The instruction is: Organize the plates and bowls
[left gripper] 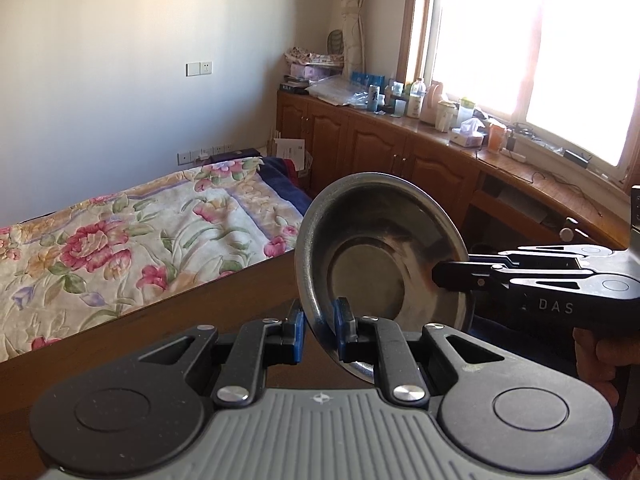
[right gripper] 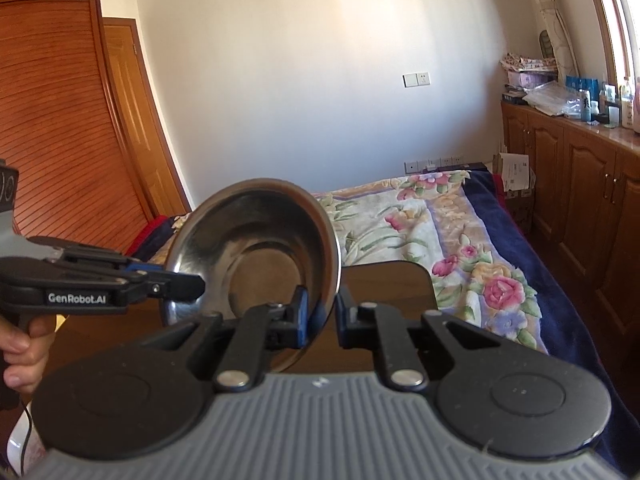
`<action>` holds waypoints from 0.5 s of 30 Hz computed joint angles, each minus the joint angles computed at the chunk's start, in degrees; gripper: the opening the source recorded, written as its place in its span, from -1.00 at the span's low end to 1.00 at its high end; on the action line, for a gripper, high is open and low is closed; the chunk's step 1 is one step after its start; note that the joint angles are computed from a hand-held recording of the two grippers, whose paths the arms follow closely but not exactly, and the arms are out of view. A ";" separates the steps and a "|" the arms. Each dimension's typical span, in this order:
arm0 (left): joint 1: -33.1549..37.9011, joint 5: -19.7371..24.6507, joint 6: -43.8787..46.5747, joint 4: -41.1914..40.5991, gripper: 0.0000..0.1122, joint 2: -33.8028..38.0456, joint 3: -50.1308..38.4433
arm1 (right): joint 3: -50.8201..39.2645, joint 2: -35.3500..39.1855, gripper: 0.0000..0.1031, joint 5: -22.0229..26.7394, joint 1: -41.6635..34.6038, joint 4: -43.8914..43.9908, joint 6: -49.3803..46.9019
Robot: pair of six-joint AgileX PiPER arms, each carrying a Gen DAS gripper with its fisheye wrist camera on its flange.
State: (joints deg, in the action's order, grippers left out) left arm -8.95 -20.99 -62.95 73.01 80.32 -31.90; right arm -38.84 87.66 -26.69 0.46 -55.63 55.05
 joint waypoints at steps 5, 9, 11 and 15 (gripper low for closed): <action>2.10 -1.47 -3.08 3.93 -0.70 -4.97 3.25 | 1.38 -2.67 -0.70 1.55 1.47 0.15 -0.16; 3.66 -2.35 -6.99 7.96 -0.70 -9.37 5.52 | 2.62 -4.73 -0.70 2.30 2.58 0.68 -0.74; 4.92 -3.26 -8.06 9.37 -0.70 -11.44 6.87 | 3.26 -5.70 -0.70 2.38 2.94 0.58 -0.64; 7.53 -5.29 -11.01 13.33 -0.70 -15.70 9.46 | 4.75 -7.71 -0.70 3.23 4.57 2.09 -2.02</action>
State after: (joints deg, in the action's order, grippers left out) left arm -1.42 -26.28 -73.96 86.35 64.62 -22.44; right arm -34.09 79.95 -23.46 5.03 -53.53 53.02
